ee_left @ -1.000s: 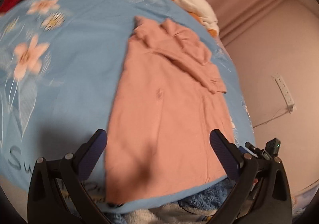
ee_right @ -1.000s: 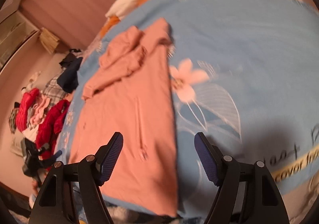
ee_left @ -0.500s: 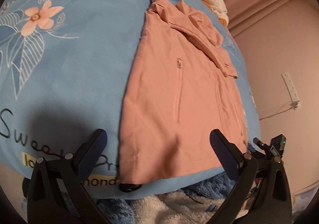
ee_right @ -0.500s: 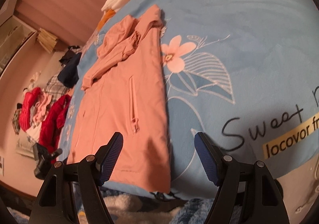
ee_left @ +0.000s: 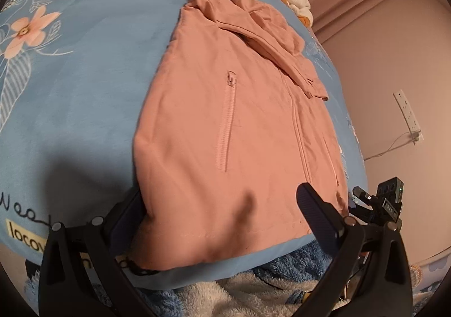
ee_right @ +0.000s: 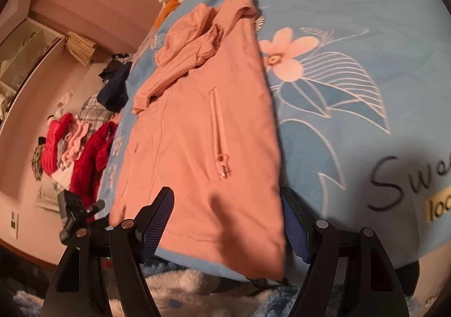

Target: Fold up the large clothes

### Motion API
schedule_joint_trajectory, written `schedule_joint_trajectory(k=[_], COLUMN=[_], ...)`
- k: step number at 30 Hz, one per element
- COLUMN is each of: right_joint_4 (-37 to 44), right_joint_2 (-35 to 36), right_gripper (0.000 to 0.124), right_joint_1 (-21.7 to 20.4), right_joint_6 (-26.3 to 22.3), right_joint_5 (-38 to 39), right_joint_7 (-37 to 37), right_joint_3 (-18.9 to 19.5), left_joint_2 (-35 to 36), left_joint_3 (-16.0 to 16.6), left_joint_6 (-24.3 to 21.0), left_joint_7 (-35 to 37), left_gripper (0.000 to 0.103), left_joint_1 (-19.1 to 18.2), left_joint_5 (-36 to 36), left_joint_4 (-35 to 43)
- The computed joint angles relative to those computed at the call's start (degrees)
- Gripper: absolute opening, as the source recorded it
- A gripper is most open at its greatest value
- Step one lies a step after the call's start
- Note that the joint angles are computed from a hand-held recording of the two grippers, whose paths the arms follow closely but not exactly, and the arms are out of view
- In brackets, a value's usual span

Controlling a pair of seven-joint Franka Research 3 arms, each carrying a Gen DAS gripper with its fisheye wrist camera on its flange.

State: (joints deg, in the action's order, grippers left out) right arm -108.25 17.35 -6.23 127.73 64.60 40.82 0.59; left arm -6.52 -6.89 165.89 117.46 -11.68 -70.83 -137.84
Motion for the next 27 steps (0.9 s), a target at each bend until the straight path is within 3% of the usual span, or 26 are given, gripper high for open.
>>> schedule_joint_trajectory(k=[6,22,25,27], right_joint_4=[0.56,-0.34,-0.05,0.32], right_joint_2=[0.17,-0.67,-0.32,-0.06], right_gripper=[0.075,0.075,0.075,0.075], right_joint_1=[0.80,0.90,0.76,0.94], right_joint_6=[0.37,0.00,-0.35,-0.17], right_joint_5=[-1.26,-0.99,-0.85,-1.15], right_joint_7=[0.04,-0.39,-0.54,-0.28], right_joint_3=[0.33,0.18,0.12,0.20], left_joint_2=[1.10,1.86,2.15,2.76], left_joint_3=[-0.58,-1.39,-1.37,-0.91], left_joint_6=[-0.12,0.86,0.50,-1.05], left_joint_7=[-0.32,0.96,3.26,10.02], left_gripper=[0.102,0.102,0.101,0.100], left_joint_1=[-0.02,-0.97,-1.08,-1.02], left_joint_5=[3.19,2.79,0.04,-7.85], left_joint_4=[1.20,2.10,2.64,3.79])
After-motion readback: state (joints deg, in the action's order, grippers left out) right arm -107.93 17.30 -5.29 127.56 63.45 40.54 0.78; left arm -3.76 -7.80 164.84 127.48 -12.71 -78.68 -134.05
